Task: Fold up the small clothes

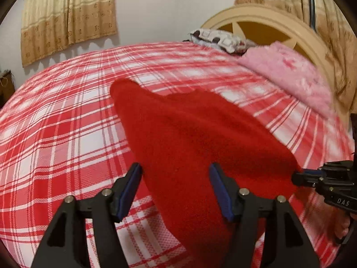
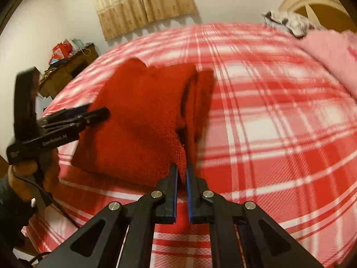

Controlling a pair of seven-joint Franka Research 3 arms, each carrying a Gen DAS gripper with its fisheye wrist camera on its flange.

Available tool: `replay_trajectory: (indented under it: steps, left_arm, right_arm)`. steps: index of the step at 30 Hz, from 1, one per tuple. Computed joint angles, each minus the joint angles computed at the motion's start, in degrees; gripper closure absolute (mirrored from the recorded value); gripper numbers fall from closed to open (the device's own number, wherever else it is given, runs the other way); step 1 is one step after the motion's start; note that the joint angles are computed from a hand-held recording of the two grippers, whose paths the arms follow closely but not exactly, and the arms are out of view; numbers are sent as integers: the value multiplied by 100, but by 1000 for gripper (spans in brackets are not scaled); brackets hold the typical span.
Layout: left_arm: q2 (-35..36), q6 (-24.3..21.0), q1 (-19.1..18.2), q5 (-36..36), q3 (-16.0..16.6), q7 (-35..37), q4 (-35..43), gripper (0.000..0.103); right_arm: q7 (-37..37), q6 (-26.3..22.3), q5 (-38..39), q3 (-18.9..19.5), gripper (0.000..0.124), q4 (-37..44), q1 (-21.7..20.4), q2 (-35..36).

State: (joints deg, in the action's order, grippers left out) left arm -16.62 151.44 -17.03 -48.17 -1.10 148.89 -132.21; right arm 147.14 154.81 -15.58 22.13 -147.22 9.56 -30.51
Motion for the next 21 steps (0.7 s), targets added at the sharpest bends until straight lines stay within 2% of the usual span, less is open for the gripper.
replay_trajectory:
  steps: [3,4,5,7,10,12,13,16,17,18,19,21]
  left_arm:
    - [-2,46,-2,-49,5,-25,-37,35]
    - [-1,44,1,-55,13,-17,-38,35]
    - [-1,53,5,-75,26,-2,-41,35]
    - [7,16,12,-142,58,10,-42,35]
    - [8,-9,26,-303,78,25,-72,34]
    - [1,-24,38,-401,73,42,-91,34]
    - [-1,-27,49,-420,61,29,-96,34]
    - [0,-53,77,-437,33,-31,-92,34]
    - [-1,-34,77,-439,16,-32,-99,34]
    - [4,-22,79,-436,5,-39,-97,34]
    - [5,-38,75,-450,6,-47,-91,34]
    - [7,-58,88,-453,8,-59,-81,34]
  right_arm:
    - [65,394,65,-90,113,-137,3,-83]
    - [53,400,87,-89,97,-129,-39,-158]
    - [94,402,61,-27,77,-136,-135,-268]
    - [265,820,47,62,69,-221,-378,-455]
    - [5,972,298,-74,69,-31,-434,-296]
    - [-260,1095,355,-123,69,267,-509,88]
    - [-364,1065,464,-175,69,400,-438,270]
    - [-1000,1039,1023,-722,70,932,36,1157]
    - [-1069,912,1045,-749,70,1108,50,1379]
    - [-1046,814,953,-726,75,1243,19,1546]
    - [-1102,681,851,-745,98,1419,35,1743]
    - [-617,542,122,-595,112,1560,-139,1792]
